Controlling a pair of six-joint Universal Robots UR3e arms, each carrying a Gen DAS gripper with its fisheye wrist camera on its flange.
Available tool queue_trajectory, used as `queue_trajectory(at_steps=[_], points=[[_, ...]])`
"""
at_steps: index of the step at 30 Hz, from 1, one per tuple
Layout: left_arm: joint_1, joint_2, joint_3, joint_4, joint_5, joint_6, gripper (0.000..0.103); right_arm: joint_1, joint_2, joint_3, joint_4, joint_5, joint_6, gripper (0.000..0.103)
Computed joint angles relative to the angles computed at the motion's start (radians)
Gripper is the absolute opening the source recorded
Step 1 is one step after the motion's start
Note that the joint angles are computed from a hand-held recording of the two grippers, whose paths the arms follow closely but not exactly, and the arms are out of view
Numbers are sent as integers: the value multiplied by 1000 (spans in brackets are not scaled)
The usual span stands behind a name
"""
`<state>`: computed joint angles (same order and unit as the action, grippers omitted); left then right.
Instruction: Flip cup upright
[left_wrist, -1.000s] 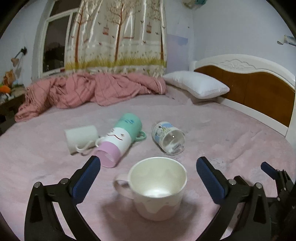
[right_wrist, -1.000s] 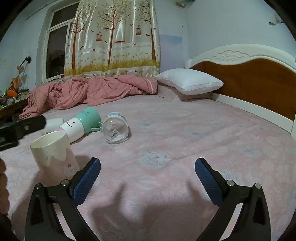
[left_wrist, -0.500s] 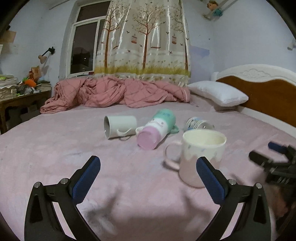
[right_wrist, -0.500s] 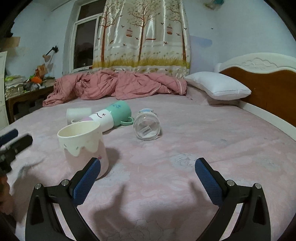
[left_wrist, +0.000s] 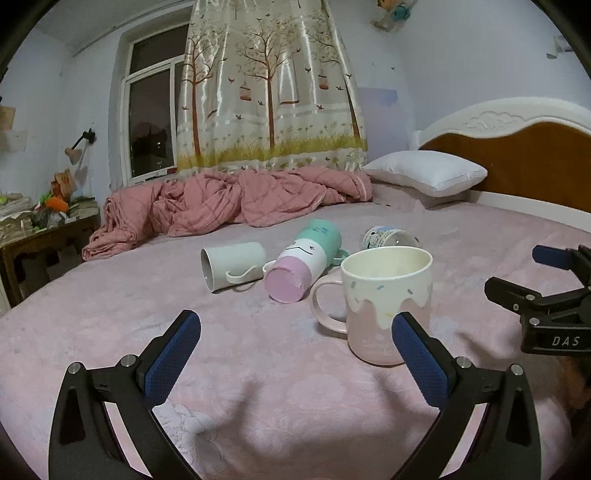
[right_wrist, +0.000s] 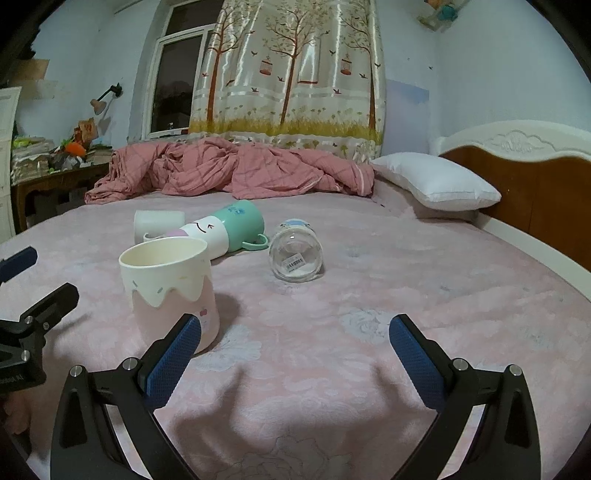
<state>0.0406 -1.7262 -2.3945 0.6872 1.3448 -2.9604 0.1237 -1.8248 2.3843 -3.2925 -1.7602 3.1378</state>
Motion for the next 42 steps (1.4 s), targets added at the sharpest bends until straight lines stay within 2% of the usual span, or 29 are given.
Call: queue_trajectory(at_steps=[6, 12, 42], points=[[22, 15, 2, -33, -17, -20, 103, 8, 6, 1, -6, -12, 3, 103], [1, 0, 7, -13, 32, -23, 103, -21, -9, 1, 23, 13, 8, 103], [35, 15, -11, -27, 26, -49, 103, -59, -22, 6, 38, 42, 5, 103]])
